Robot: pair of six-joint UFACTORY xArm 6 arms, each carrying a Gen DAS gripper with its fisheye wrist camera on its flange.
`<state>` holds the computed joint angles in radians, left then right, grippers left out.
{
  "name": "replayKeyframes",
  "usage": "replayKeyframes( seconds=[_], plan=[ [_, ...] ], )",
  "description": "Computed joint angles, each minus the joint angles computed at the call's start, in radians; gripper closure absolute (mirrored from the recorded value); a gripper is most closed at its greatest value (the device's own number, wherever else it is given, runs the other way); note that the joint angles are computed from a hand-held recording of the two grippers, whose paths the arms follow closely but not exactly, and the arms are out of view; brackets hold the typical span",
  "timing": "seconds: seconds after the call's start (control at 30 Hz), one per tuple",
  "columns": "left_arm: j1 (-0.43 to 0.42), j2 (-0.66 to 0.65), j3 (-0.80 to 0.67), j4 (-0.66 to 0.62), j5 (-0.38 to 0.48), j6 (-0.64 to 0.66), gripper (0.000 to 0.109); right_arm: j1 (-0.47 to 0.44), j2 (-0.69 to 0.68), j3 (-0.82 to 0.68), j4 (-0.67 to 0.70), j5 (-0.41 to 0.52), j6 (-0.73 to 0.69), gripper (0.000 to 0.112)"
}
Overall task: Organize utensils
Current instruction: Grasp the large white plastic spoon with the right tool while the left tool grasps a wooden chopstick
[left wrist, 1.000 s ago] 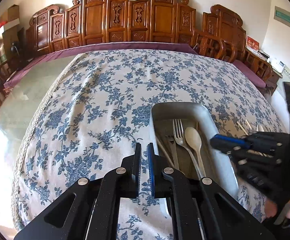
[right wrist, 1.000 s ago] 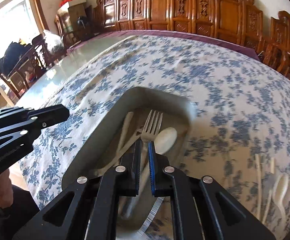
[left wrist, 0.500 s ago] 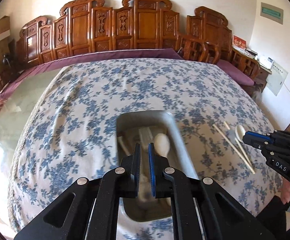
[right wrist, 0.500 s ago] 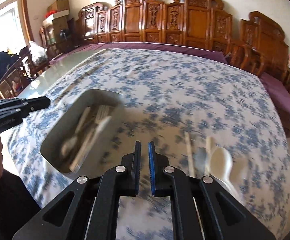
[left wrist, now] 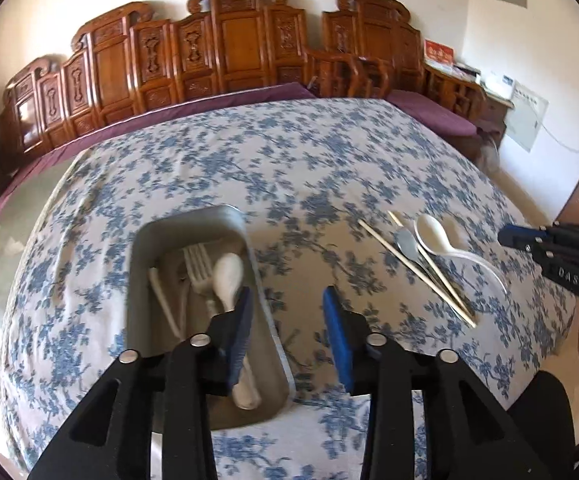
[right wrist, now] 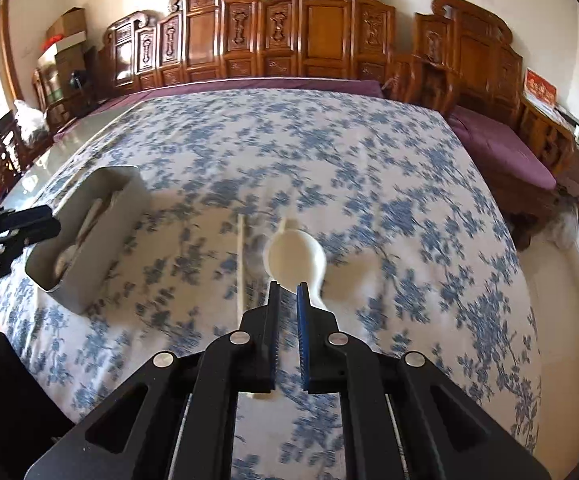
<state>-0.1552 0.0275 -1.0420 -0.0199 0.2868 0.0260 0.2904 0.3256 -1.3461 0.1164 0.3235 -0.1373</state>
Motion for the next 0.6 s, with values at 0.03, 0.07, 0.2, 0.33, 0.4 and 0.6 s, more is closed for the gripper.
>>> replayKeyframes(
  seconds=[0.03, 0.07, 0.2, 0.33, 0.4, 0.6],
  plan=[
    [-0.007, 0.001, 0.001, 0.008, 0.001, -0.008, 0.072, -0.006, 0.003, 0.004, 0.003, -0.003, -0.005, 0.096],
    [-0.016, 0.004, 0.001, 0.016, 0.005, -0.018, 0.069, -0.012, 0.008, 0.005, 0.015, -0.002, -0.02, 0.095],
    [-0.051, 0.01, 0.005, 0.023, 0.012, -0.033, 0.062, -0.032, 0.05, -0.016, 0.006, 0.01, -0.042, 0.086],
    [-0.083, 0.014, 0.009, 0.054, 0.015, -0.075, 0.06, -0.042, 0.124, -0.097, 0.006, 0.064, -0.087, 0.085],
    [-0.09, 0.022, 0.003, 0.05, 0.026, -0.078, 0.06, -0.043, 0.167, -0.164, 0.045, 0.129, -0.142, 0.085],
    [-0.111, 0.048, -0.027, 0.084, 0.063, -0.132, 0.06, -0.035, 0.267, -0.3, -0.027, 0.248, -0.142, 0.086]
  ],
)
